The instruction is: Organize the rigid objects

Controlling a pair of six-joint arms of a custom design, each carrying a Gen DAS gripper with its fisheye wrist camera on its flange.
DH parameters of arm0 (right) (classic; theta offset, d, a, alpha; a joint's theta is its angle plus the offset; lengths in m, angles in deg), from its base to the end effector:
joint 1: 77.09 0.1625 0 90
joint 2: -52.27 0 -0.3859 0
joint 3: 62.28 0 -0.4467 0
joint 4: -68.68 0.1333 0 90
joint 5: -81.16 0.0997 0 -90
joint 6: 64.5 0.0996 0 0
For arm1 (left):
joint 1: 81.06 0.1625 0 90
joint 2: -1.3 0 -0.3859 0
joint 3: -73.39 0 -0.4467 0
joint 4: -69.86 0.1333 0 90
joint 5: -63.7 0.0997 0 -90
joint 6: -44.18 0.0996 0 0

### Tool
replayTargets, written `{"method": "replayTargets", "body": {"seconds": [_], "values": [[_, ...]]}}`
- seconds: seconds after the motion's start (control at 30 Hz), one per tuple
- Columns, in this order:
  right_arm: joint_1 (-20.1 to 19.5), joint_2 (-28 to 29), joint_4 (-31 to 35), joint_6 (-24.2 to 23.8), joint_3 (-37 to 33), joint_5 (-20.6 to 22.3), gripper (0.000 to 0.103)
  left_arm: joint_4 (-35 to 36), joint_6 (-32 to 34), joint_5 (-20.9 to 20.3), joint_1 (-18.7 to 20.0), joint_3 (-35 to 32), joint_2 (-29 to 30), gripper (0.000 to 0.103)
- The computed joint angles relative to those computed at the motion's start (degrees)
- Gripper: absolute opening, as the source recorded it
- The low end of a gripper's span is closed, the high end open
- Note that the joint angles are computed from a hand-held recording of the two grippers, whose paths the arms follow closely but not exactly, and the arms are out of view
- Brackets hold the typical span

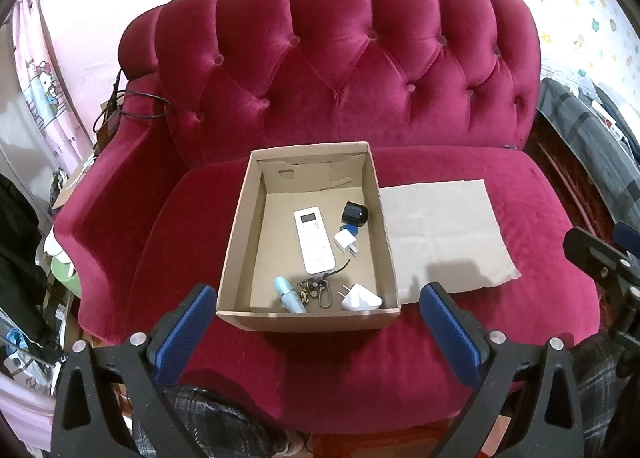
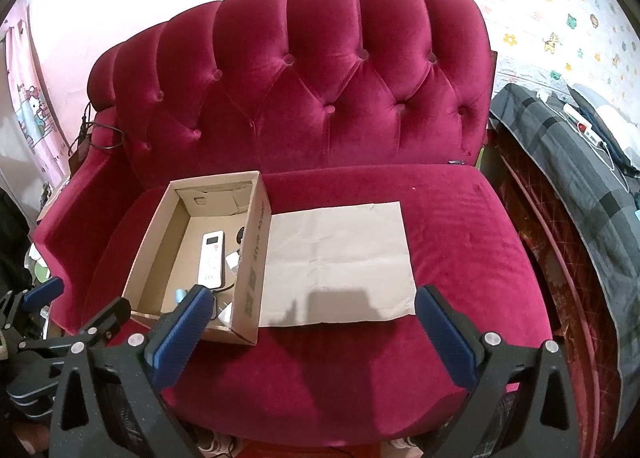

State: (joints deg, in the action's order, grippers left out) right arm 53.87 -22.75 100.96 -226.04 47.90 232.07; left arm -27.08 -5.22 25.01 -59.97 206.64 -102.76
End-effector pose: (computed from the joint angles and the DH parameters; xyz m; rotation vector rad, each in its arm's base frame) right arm 0.2915 -0.2653 0.1951 0.1755 -2.1997 1.0184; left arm -0.2645 -0.3282 0.2236 0.5965 2.2031 -0.7079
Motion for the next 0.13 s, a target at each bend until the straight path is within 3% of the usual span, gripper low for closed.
{"method": "replayTargets", "body": {"seconds": [0.13], "values": [[0.8, 0.4, 0.4, 1.0, -0.2, 0.6, 0.103, -0.1, 0.0, -0.2, -0.5, 0.3, -0.7, 0.103]]}}
